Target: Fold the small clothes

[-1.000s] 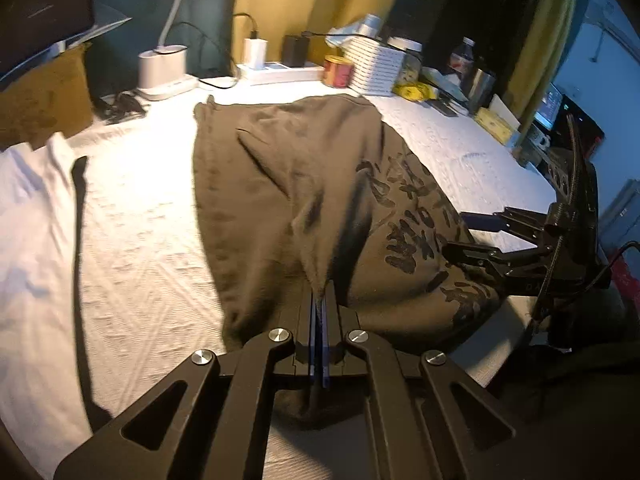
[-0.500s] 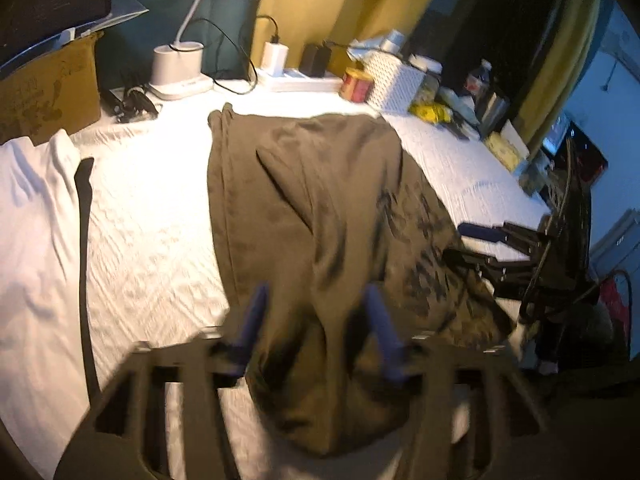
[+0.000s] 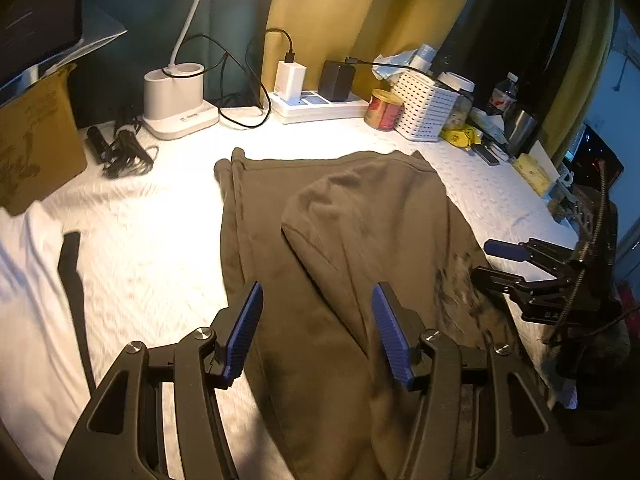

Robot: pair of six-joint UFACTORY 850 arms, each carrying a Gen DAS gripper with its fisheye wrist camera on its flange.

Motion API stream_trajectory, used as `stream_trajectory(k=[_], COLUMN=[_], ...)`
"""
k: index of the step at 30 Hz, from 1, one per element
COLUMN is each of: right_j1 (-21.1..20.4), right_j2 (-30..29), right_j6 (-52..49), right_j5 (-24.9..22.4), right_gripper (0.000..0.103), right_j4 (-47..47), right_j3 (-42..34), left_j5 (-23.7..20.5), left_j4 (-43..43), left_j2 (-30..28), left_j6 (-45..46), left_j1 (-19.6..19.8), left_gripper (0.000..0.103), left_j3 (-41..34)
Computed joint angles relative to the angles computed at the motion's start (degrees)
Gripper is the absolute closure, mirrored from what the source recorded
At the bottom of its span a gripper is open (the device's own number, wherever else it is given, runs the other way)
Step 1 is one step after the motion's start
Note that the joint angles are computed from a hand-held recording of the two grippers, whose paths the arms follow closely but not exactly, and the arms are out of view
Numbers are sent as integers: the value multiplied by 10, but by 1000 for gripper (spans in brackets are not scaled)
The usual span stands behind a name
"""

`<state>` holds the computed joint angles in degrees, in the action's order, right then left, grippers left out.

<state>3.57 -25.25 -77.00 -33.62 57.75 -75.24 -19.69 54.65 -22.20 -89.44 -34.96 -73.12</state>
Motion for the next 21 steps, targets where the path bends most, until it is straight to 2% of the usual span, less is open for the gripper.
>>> stream_trajectory(k=[9, 13, 17, 18, 19, 21], right_j1=[3, 5, 5, 5, 5, 6], right_j2=[-48, -66, -82, -87, -91, -98], right_j6=[35, 50, 66, 70, 74, 80], right_j5=[-4, -5, -9, -9, -10, -12], right_gripper=[36, 36, 36, 36, 36, 36], right_j4=[-21, -32, -44, -48, -50, -56], right_j3=[-65, -91, -115, -120, -126, -136], left_j5=[16, 14, 34, 41, 45, 38], left_j4=[-66, -60, -93, -102, -124, -164], left_j2=[-55, -77, -95, -98, -101, -107], left_j6=[111, 122, 174, 189, 217, 254], left_j1=[31, 38, 47, 48, 50, 54], left_gripper=[46, 46, 47, 51, 69, 89], left_j3=[-64, -89, -106, -108, -110, -117])
